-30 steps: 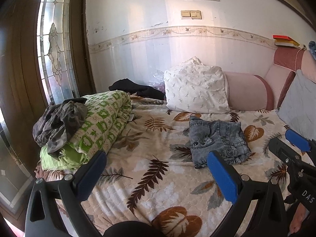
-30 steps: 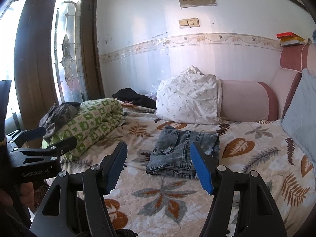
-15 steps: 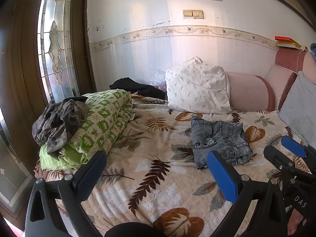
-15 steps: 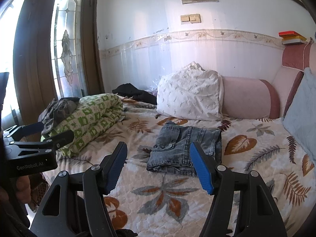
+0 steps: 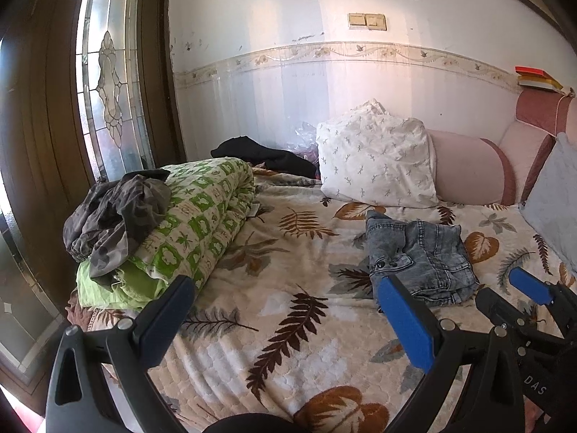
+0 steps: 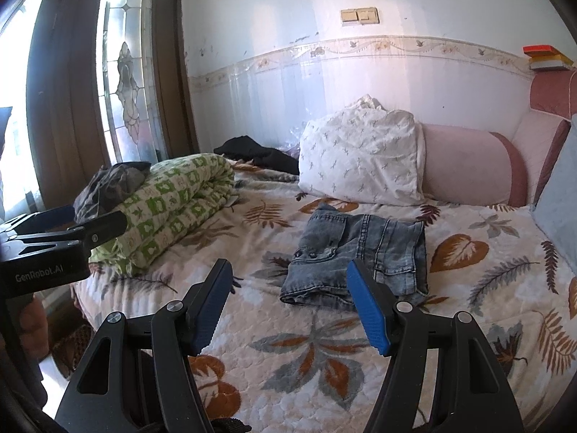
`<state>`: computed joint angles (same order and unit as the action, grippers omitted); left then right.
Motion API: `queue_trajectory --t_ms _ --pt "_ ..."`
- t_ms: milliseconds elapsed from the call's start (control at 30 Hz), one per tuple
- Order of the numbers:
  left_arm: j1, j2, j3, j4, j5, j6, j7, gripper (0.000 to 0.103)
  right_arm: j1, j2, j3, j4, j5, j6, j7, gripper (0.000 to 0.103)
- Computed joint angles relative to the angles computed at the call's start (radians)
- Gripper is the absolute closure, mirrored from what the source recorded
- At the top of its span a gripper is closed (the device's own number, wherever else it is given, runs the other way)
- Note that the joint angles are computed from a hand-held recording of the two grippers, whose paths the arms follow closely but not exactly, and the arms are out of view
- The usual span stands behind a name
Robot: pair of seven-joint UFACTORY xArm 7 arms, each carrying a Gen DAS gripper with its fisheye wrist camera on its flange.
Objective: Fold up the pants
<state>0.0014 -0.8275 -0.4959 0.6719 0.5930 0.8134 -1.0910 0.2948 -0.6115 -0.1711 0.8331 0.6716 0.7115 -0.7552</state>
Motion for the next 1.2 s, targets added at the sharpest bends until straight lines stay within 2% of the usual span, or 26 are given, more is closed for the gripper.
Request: queue_trajectory --t_ms 300,467,633,900,1200 --pt "0.012 0.094 0.014 0.017 0.018 -0.072 -0.016 0.0 -0.011 0.055 0.009 0.003 -0.003 -0.023 -0.005 0.038" --pt "0.007 0.218 0.015 0.075 0.042 -0.149 -0.019 0.0 -0.036 0.107 0.005 0.023 -0.007 -0.05 -0.01 0.038" --pt "-0.002 0.361 0.01 0.161 0.108 -0.187 -0.049 0.0 -0.079 0.188 -0.004 0.067 -0.011 -0.088 -0.026 0.038" --pt "-0.067 0.531 0.035 0.28 0.228 -0.175 -0.099 0.0 -0.156 0.3 -0.01 0.134 0.033 -0.124 -0.046 0.038" --pt "-0.174 0.595 0.108 0.321 0.278 -0.126 -0.126 0.0 -0.204 0.333 0.016 0.149 0.085 -0.094 -0.079 0.038"
